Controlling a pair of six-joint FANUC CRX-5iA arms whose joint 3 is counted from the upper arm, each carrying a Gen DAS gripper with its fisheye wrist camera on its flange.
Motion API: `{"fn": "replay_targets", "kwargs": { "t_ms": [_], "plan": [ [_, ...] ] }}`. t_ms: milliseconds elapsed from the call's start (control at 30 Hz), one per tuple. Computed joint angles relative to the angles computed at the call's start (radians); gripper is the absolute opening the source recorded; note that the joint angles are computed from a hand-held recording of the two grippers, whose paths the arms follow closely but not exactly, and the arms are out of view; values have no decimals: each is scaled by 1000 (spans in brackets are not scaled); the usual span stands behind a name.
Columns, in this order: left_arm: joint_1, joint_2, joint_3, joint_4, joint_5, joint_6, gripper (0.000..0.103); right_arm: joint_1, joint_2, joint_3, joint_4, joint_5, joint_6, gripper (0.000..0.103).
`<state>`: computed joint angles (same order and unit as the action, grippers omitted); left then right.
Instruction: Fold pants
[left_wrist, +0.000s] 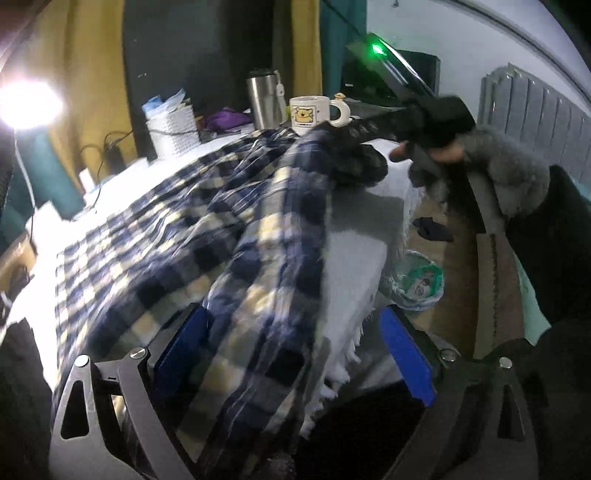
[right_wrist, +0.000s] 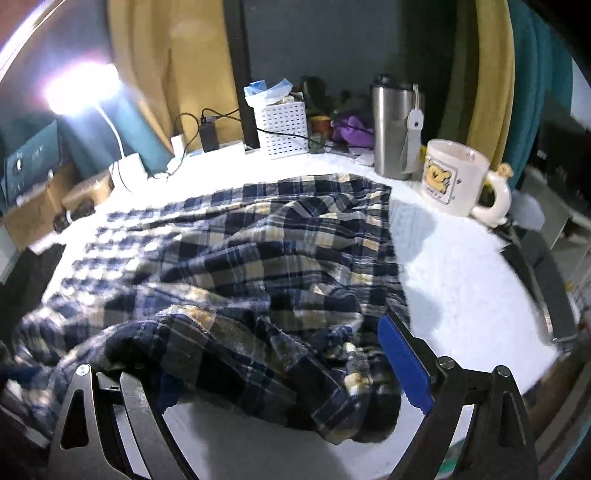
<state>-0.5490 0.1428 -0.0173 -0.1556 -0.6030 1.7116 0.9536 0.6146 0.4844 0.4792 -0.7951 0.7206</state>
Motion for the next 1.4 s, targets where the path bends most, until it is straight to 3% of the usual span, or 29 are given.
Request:
{"fn": "replay_targets", "kwargs": {
  "t_ms": [133, 233, 300, 367, 467, 500, 567, 667, 733, 867, 1067, 1200, 1400],
  "plan": [
    [-33, 70, 114, -107, -62, 91, 94, -8, -10, 15, -37, 16, 22, 94],
    [-40, 101, 164, -130, -34, 114, 94, -7, -43, -28, -28, 57, 32, 94],
    [-48, 153, 240, -159, -70, 147, 94, -7, -69, -67, -27, 96, 45, 94],
    [-72, 224, 350, -238, -163, 194, 94, -10, -90, -98, -37, 132, 61, 94],
    [-126, 338, 526, -388, -384, 207, 92, -17, -100, -113, -51, 149, 78, 94],
    [-128, 337, 523, -394, -394, 196, 87, -19, -101, -117, -52, 152, 81, 94],
    [-112, 310, 489, -360, -398, 174, 59, -23, -105, -132, -44, 174, 77, 94],
    [-109, 244, 425, -391, -422, 214, 46, -29, -105, -158, -12, 209, 32, 93],
    [-103, 211, 394, -398, -443, 224, 42, -36, -105, -163, -30, 229, 26, 93],
    [-102, 139, 317, -422, -497, 283, 36, -32, -92, -139, -86, 221, 103, 68],
    [-95, 41, 211, -456, -529, 368, 36, -8, -85, -146, -45, 194, 117, 68],
    [-78, -11, 149, -447, -511, 411, 36, 5, -99, -233, 175, 199, -49, 68],
    [-43, -77, 64, -406, -452, 413, 37, 11, -105, -284, 304, 167, -110, 68]
  ]
}}
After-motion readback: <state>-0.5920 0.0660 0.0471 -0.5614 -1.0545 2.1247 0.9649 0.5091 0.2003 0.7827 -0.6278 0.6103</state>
